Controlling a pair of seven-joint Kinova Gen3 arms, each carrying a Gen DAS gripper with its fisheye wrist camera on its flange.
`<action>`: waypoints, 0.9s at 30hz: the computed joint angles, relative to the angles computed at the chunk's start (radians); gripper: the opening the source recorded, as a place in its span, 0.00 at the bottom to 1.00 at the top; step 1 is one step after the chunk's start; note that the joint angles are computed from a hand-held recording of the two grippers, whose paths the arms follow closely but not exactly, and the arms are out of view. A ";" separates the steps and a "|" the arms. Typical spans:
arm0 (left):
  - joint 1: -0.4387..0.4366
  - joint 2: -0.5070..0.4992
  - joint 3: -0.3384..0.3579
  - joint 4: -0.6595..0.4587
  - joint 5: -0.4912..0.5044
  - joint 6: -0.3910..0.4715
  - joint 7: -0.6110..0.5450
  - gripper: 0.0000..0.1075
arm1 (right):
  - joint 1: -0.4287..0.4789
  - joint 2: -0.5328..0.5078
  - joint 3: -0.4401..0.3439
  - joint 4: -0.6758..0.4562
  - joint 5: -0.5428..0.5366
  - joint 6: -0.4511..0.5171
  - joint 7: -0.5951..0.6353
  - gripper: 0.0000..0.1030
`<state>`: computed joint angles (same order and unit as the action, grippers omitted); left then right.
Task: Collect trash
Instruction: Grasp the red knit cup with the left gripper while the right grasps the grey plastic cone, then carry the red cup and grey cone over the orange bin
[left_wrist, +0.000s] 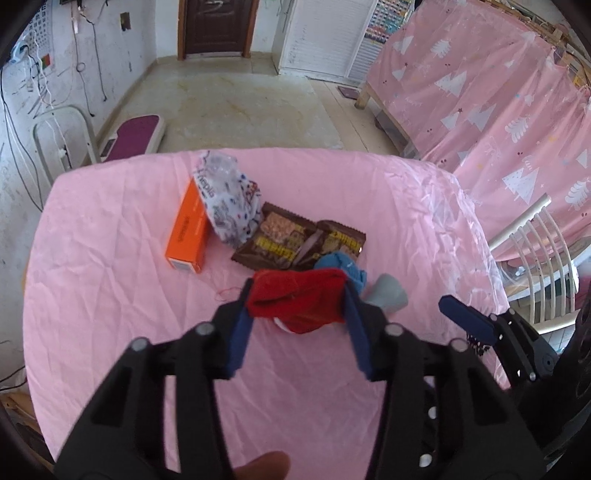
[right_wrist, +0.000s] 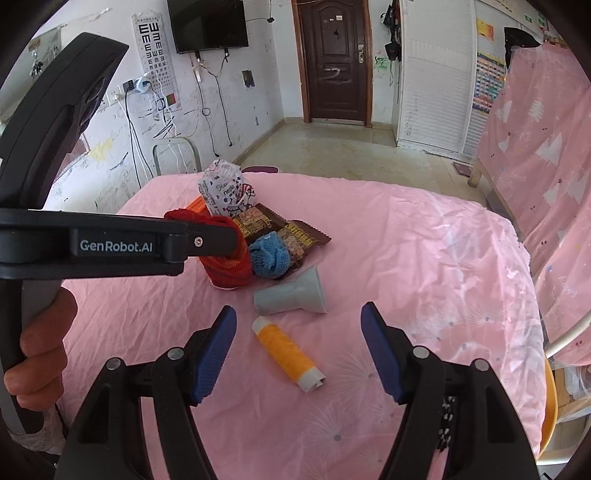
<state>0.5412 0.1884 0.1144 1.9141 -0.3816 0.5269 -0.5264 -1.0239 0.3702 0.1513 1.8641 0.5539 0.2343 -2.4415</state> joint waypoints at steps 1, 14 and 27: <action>-0.002 -0.003 0.000 0.005 0.002 -0.004 -0.002 0.32 | 0.010 0.006 -0.013 -0.009 -0.005 0.007 0.010 0.58; -0.011 -0.097 0.020 0.055 -0.099 -0.018 0.079 0.22 | 0.081 0.103 -0.103 -0.145 -0.092 0.092 0.118 0.58; -0.022 -0.121 0.077 0.047 -0.213 0.026 0.192 0.22 | 0.107 0.102 -0.111 -0.140 -0.182 0.061 0.185 0.35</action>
<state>0.5193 0.0679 0.1911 1.9613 -0.5950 0.5533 -0.3346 -0.9173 0.4719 0.0402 1.7236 0.3715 0.2949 -2.2568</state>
